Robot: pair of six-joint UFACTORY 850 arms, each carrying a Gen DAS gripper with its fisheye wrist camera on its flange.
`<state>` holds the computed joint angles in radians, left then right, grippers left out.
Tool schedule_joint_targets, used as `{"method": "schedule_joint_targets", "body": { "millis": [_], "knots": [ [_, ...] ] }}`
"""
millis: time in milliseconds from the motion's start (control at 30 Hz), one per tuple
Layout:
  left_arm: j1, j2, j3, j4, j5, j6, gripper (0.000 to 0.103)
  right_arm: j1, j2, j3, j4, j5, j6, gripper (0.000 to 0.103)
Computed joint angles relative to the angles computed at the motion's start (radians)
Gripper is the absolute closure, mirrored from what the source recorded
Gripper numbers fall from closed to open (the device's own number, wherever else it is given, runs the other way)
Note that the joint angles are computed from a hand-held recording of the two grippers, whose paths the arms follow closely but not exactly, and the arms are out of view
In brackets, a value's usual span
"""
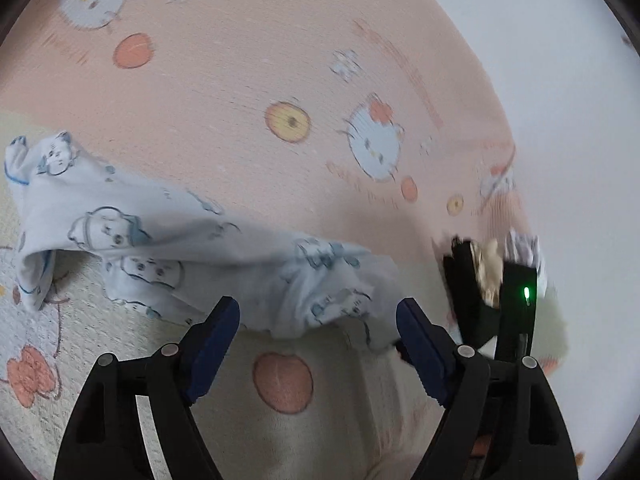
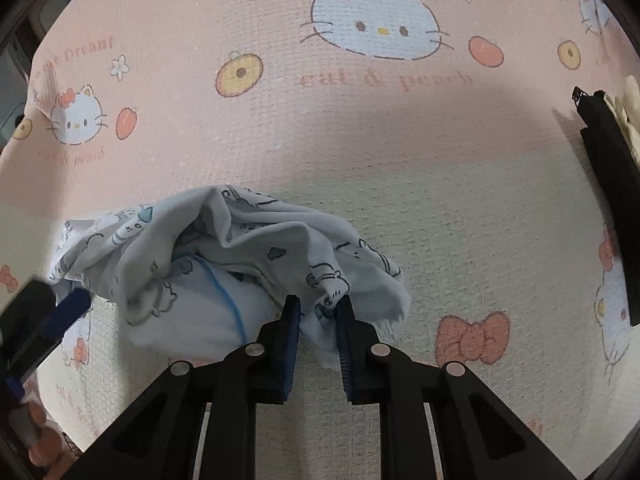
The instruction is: Fold clothes
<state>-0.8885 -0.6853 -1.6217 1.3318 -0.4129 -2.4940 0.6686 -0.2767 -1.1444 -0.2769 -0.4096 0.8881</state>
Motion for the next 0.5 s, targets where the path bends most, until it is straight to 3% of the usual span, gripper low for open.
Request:
{"method": "schedule_joint_targets", "body": {
  "millis": [200, 333, 500],
  "knots": [
    [-0.003, -0.067, -0.119, -0.214, 0.022, 0.277, 0.023, -0.026, 0.006, 0.024, 0.095, 0.073, -0.069, 0.087],
    [0.001, -0.109, -0.183, -0.298, 0.008, 0.340, 0.023, -0.034, 0.019, 0.045, 0.274, 0.127, -0.244, 0.087],
    [0.020, -0.166, -0.264, -0.520, -0.024, 0.533, 0.023, -0.040, 0.005, 0.030, 0.328, 0.114, -0.310, 0.086]
  ]
}}
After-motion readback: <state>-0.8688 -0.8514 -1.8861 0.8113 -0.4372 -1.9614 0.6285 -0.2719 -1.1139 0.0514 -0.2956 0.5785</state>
